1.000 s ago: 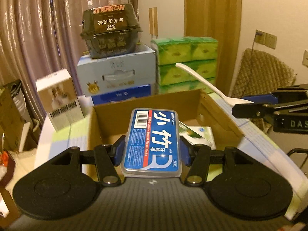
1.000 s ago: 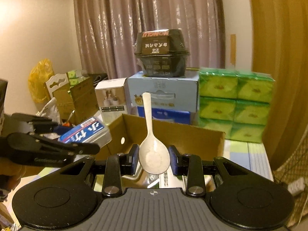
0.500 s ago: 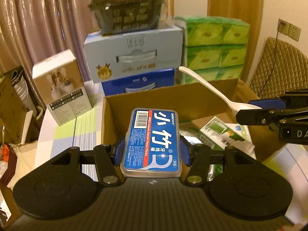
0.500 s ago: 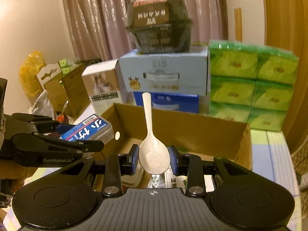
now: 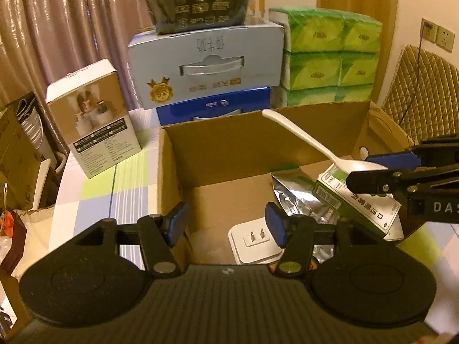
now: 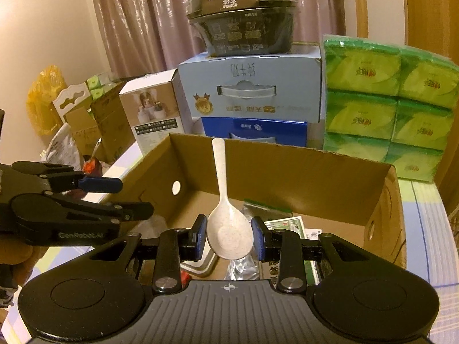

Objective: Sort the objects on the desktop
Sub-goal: 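Carry the spoon and toothpick case into the cardboard box and release both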

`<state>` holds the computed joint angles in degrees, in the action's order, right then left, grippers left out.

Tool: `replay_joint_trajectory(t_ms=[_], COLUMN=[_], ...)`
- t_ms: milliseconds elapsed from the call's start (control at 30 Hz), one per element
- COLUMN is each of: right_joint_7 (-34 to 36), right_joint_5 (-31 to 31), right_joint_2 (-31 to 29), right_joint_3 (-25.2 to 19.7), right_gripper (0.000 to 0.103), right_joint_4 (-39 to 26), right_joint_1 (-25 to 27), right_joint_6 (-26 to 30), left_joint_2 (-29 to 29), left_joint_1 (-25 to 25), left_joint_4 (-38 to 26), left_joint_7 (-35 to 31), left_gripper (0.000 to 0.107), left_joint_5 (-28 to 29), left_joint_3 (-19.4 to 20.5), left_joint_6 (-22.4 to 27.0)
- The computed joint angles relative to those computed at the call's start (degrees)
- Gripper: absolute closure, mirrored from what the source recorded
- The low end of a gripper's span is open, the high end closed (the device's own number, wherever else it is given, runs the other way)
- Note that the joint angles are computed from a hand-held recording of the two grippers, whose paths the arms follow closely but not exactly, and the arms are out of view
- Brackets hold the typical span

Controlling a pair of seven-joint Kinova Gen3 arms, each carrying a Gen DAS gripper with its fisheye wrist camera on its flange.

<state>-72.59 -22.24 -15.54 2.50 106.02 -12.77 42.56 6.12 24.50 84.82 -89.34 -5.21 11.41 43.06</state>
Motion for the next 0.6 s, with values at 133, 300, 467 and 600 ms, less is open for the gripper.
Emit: replay_joint_trajectory(t_ms=[133, 300, 467, 600], right_joint_7=[-1.4, -3.4, -4.4, -3.9], right_joint_5=[0.6, 1.2, -0.3, -2.8], right_joint_2=[0.2, 0.4, -0.6, -2.4], right_joint_3=[-1.2, -2.2, -1.3, 1.2], right_gripper=[0.073, 0.073, 0.063, 0.046], right_joint_4=[-0.2, -0.2, 1.5, 3.3], right_joint_1=[-0.1, -0.4, -1.2, -2.4], right_joint_6=[0.0, -1.0, -4.9, -7.1], left_joint_2=[-1.4, -3.0, -4.5, -6.2], left_joint_1=[-1.1, -2.1, -3.2, -4.0], left_joint_4=[0.7, 1.4, 1.9, 3.1], left_joint_7=[-0.8, -2.1, -3.5, -4.5], left_gripper=[0.053, 0.051, 0.050, 0.049], left_joint_5=[1.9, 3.0, 5.4, 7.2], left_joint_3=[-0.3, -0.2, -0.2, -0.3], left_joint_6=[-0.1, -0.4, -0.4, -0.4])
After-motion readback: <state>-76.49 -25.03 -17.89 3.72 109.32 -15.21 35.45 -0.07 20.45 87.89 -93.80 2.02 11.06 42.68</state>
